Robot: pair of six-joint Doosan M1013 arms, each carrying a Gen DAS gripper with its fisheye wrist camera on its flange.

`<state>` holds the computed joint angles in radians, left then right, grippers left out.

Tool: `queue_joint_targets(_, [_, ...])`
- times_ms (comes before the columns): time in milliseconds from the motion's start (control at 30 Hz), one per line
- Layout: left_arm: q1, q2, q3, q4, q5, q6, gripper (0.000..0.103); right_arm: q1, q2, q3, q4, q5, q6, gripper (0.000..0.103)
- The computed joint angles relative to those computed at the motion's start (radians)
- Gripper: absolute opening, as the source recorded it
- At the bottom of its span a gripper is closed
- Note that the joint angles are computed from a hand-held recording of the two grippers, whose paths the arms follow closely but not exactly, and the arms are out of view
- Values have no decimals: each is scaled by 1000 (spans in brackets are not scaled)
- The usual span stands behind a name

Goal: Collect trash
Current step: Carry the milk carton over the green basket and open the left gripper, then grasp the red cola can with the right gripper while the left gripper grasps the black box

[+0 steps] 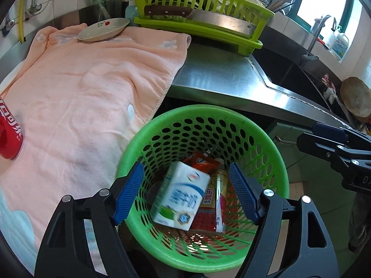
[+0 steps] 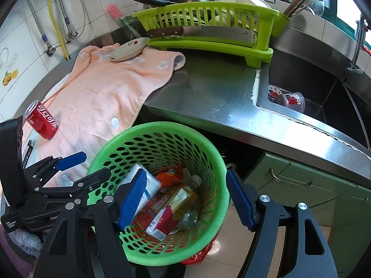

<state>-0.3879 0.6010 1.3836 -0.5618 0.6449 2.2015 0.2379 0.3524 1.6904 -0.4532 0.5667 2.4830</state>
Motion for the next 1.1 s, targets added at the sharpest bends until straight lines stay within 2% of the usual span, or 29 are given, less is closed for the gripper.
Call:
queue_joint_targets(233, [24,-37,39,11,-42,6,75,20,8,-22,2,-13,-19,68])
queue_joint_targets(433, [66,-73,81,33,-80,-21,75,42,30,-65,34,-24,-82,70])
queue_joint_targets(700, [143,-119,131,103,-141,-119,75,80,89,-165,132,-37,-232,73])
queue_joint_targets(1100, [239,-159,180,289,-203,-347,77,140,215,-373,326,-32,-489,79])
